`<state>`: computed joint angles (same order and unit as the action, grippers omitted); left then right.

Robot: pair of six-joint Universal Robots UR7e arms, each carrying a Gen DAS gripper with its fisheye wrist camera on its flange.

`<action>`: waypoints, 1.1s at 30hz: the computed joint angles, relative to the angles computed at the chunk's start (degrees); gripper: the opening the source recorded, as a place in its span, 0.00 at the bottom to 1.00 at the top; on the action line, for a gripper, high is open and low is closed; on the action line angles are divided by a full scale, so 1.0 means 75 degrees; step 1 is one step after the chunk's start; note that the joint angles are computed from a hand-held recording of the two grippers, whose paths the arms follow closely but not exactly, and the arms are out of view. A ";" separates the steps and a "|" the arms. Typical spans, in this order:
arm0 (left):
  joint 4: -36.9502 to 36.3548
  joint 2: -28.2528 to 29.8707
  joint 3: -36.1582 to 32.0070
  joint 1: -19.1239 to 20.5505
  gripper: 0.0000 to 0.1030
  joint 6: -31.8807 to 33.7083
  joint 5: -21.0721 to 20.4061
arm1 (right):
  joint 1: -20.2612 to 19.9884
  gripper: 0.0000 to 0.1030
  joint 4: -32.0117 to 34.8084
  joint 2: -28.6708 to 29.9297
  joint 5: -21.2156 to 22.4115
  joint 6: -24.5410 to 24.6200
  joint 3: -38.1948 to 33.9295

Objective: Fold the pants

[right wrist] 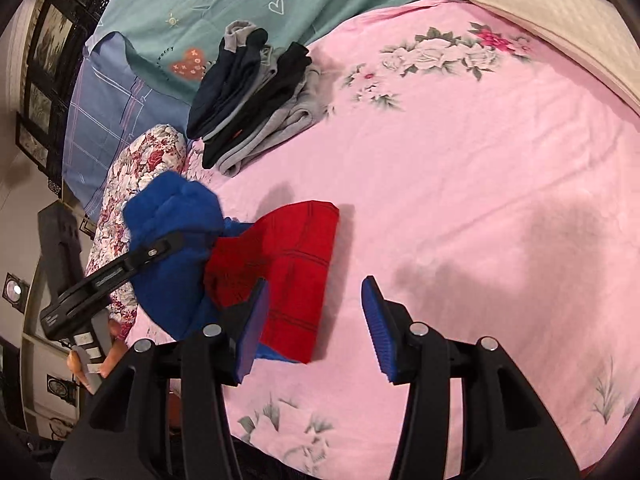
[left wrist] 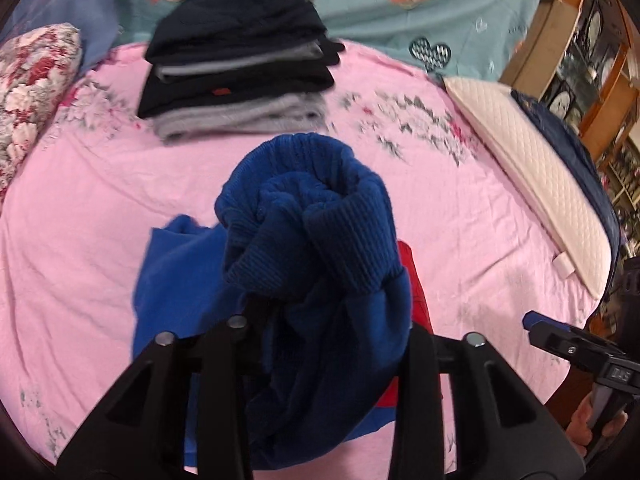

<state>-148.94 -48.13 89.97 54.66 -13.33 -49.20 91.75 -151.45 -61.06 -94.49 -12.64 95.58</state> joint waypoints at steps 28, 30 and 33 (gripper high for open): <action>0.0005 -0.1516 0.1553 0.0927 0.09 0.0026 -0.1818 | 0.0405 0.73 0.2867 0.1998 0.0347 0.0164 -0.2746; 0.0034 -0.1505 0.1522 0.0967 0.09 0.0039 -0.1906 | 0.0395 0.73 0.3034 0.2085 0.0233 0.0243 -0.2892; 0.0109 -0.1467 0.1431 0.1036 0.09 0.0020 -0.2006 | 0.0379 0.73 0.3274 0.2207 0.0148 0.0372 -0.3113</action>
